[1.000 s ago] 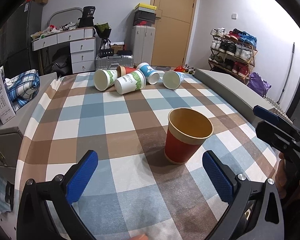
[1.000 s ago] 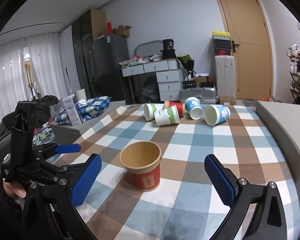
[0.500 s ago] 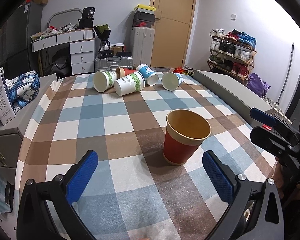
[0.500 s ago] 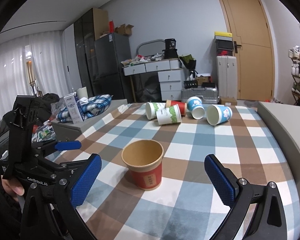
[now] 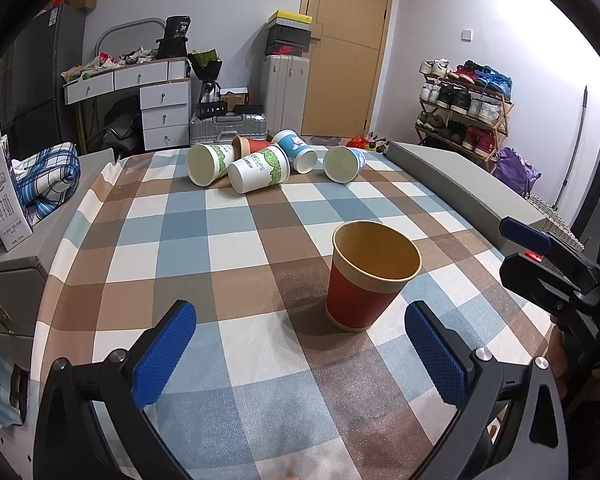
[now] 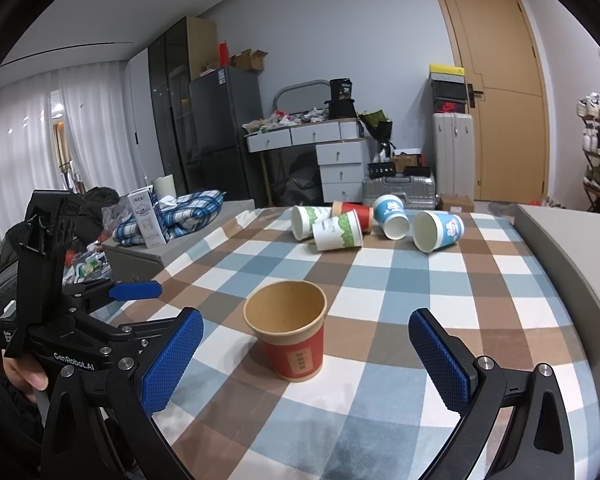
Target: Flip cup upright
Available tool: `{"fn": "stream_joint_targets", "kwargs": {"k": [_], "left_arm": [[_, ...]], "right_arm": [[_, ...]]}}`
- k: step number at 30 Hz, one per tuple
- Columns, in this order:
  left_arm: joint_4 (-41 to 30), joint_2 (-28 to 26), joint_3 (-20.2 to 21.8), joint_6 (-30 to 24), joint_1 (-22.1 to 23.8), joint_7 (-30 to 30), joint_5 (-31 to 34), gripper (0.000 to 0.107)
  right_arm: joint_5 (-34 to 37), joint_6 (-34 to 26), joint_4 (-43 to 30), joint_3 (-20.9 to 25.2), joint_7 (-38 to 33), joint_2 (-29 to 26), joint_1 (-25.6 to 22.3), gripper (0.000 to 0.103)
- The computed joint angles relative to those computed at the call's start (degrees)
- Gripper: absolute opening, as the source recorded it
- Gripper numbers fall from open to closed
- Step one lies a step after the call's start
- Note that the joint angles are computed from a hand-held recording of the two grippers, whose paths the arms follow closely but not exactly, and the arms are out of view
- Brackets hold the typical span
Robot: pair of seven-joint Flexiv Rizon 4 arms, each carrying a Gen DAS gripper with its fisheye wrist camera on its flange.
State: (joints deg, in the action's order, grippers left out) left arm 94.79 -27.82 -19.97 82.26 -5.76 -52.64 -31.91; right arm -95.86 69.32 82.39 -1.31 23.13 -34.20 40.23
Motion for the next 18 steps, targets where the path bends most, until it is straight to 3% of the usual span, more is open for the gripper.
{"fn": "stream_joint_targets", "kwargs": {"k": [18], "left_arm": [[-0.19,0.40,0.31,-0.44,-0.10,-0.21,-0.04,0.102]], "right_arm": [[-1.03,0.30,-0.46,-0.12,1.19,-0.35,-0.26,0.103]]}}
